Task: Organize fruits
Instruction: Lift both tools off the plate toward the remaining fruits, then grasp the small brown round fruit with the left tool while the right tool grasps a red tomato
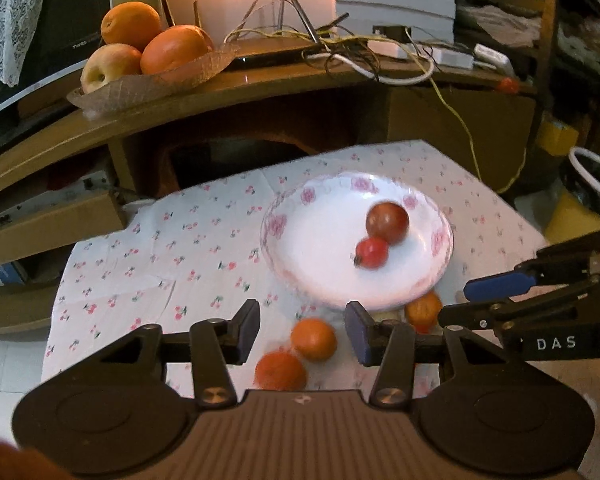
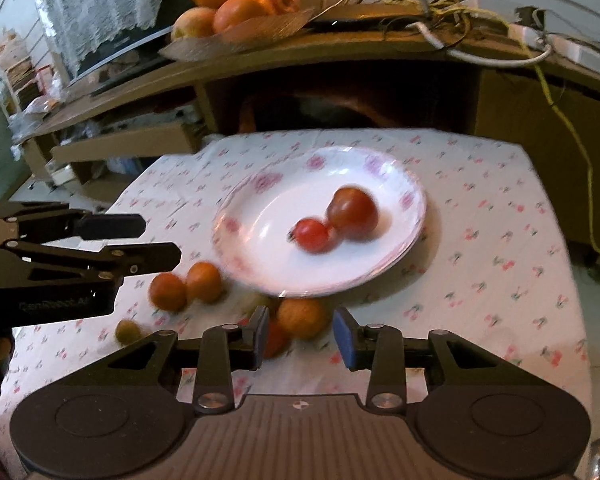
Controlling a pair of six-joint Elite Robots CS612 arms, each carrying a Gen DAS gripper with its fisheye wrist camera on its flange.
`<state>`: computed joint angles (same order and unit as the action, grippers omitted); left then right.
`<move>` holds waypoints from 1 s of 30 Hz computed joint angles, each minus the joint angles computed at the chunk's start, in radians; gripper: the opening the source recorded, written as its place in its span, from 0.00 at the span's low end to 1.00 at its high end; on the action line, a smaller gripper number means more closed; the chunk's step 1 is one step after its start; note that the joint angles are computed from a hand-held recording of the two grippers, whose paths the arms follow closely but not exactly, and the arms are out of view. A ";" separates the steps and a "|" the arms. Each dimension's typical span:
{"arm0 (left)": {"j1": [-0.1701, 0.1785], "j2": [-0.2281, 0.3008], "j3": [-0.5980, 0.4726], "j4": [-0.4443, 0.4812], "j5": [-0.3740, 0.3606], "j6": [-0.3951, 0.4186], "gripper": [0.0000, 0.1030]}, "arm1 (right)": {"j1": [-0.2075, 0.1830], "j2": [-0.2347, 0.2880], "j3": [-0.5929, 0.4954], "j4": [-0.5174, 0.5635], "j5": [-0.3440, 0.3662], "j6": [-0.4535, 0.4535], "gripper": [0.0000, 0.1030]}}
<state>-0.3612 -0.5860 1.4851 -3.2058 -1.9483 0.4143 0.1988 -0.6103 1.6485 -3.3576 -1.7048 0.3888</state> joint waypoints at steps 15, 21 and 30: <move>0.017 0.001 0.020 0.084 0.025 0.104 0.51 | 0.016 0.030 -0.059 0.091 0.047 -0.028 0.36; 0.020 0.000 0.020 0.105 0.030 0.112 0.52 | 0.018 0.037 -0.067 0.100 0.043 -0.028 0.38; 0.021 -0.002 0.031 0.140 0.057 0.135 0.52 | 0.022 0.047 -0.079 0.092 0.023 -0.043 0.41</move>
<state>-0.3398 -0.5877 1.5164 -3.0658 -1.8909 0.5490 0.2210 -0.5637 1.5691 -3.2657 -1.6816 0.3458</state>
